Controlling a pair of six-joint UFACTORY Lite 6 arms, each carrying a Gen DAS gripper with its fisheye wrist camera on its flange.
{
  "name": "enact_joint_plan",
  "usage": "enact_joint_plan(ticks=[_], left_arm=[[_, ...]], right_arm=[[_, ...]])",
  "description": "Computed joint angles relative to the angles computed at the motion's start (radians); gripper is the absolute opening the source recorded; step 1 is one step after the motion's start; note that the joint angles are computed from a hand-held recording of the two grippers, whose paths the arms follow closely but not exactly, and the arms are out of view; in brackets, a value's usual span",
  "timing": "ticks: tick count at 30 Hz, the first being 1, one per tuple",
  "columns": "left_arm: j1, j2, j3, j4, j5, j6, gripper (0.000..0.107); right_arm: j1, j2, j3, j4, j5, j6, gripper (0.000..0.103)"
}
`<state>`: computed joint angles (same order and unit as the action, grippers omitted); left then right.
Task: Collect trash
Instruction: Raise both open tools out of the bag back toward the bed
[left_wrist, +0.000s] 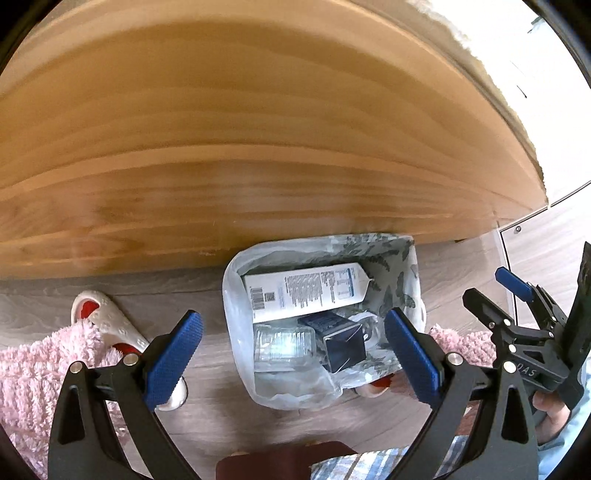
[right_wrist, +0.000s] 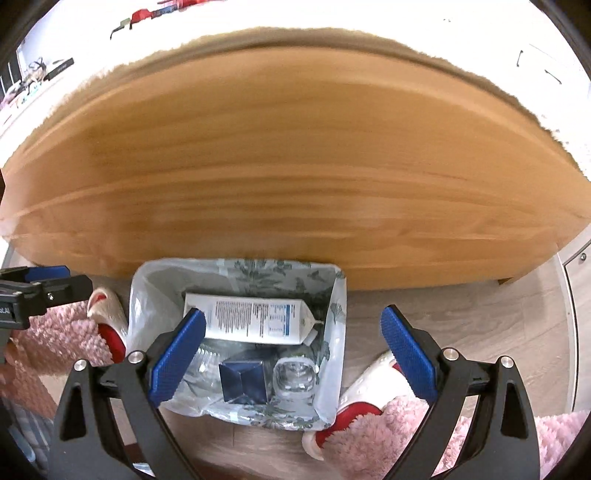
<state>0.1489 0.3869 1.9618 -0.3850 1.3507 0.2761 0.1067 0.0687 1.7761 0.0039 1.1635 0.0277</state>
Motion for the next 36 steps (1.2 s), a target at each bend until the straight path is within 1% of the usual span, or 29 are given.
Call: enact_joint_plan(ticks=[8, 15, 20, 24, 29, 36], left_arm=[[0.011, -0.026, 0.028, -0.036, -0.009, 0.057, 0.095], [0.006, -0.083, 0.015, -0.067, -0.073, 0.118, 0.095], [0.011, -0.143, -0.013, -0.105, -0.147, 0.170, 0.096], [0.032, -0.157, -0.007, -0.157, -0.165, 0.197, 0.096], [0.048, -0.176, -0.004, -0.197, -0.190, 0.221, 0.095], [0.071, -0.178, 0.047, -0.241, -0.215, 0.237, 0.096]], right_arm=[[-0.023, -0.062, 0.003, 0.040, -0.065, -0.004, 0.092], [-0.003, -0.128, -0.036, 0.017, -0.159, 0.000, 0.092], [-0.002, -0.166, -0.046, 0.001, -0.219, 0.007, 0.092], [0.001, -0.190, -0.059, -0.029, -0.269, 0.031, 0.092], [0.002, -0.202, -0.053, -0.053, -0.294, 0.040, 0.092], [0.046, -0.220, -0.030, -0.138, -0.329, 0.082, 0.092]])
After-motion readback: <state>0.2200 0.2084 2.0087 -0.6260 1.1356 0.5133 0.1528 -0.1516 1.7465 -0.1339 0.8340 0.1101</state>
